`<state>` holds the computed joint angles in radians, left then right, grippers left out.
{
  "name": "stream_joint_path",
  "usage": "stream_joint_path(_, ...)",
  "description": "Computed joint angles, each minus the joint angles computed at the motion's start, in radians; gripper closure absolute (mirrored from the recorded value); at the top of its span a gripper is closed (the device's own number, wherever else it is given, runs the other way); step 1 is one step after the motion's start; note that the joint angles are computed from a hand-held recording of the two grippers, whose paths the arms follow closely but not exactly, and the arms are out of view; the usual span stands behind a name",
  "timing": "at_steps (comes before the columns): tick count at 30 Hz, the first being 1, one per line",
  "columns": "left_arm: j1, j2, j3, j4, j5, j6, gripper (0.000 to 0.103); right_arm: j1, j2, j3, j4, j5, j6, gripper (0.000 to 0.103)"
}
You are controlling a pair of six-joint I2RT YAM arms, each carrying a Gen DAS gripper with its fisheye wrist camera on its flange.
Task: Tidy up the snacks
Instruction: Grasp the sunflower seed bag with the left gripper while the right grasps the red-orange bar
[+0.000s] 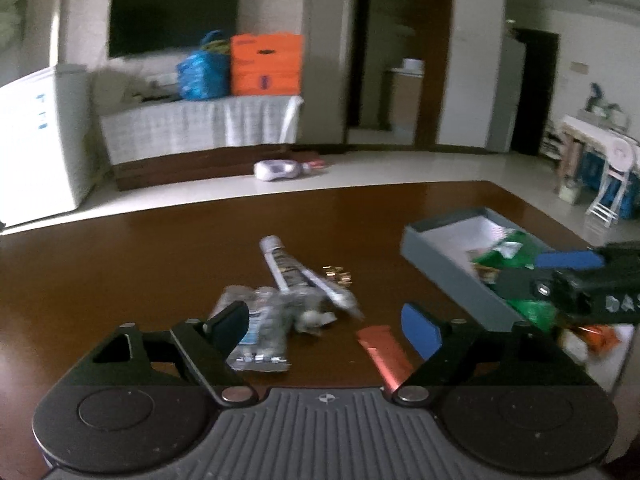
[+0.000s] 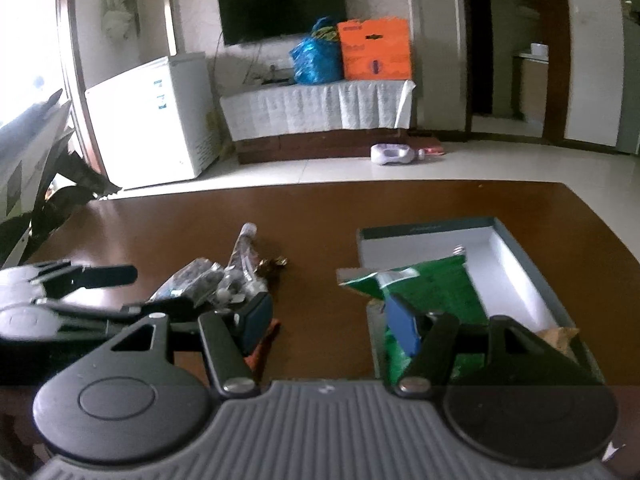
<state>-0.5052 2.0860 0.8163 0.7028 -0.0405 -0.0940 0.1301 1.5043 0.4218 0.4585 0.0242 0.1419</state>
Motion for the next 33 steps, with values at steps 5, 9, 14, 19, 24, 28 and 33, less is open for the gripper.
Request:
stream_joint_path(5, 0.030, 0.024, 0.018, -0.013, -0.017, -0.007, 0.018, 0.041, 0.049, 0.023, 0.004, 0.009, 0.001, 0.039)
stream_joint_path(9, 0.048, 0.042, 0.032, -0.018, -0.025, -0.021, 0.018, 0.066, 0.091, 0.044, 0.006, 0.013, 0.001, 0.039)
stream_joint_path(14, 0.056, 0.056, 0.064, -0.051, -0.033, -0.001, 0.018, 0.093, 0.152, 0.081, 0.000, 0.017, 0.006, 0.039)
stream_joint_path(19, 0.071, 0.065, 0.098, -0.097, -0.011, 0.038, 0.016, 0.129, 0.222, 0.131, -0.013, 0.017, 0.013, 0.039)
stream_joint_path(24, 0.094, 0.095, 0.143, -0.137, 0.027, 0.065, 0.016, 0.169, 0.318, 0.191, -0.013, 0.033, 0.032, 0.039)
stream_joint_path(28, 0.118, 0.134, 0.210, -0.195, 0.077, 0.091, 0.016, 0.190, 0.389, 0.238, -0.023, 0.044, 0.036, 0.039)
stream_joint_path(33, 0.122, 0.167, 0.260, -0.230, 0.090, 0.111, 0.016, 0.196, 0.445, 0.279, -0.027, 0.059, 0.040, 0.039)
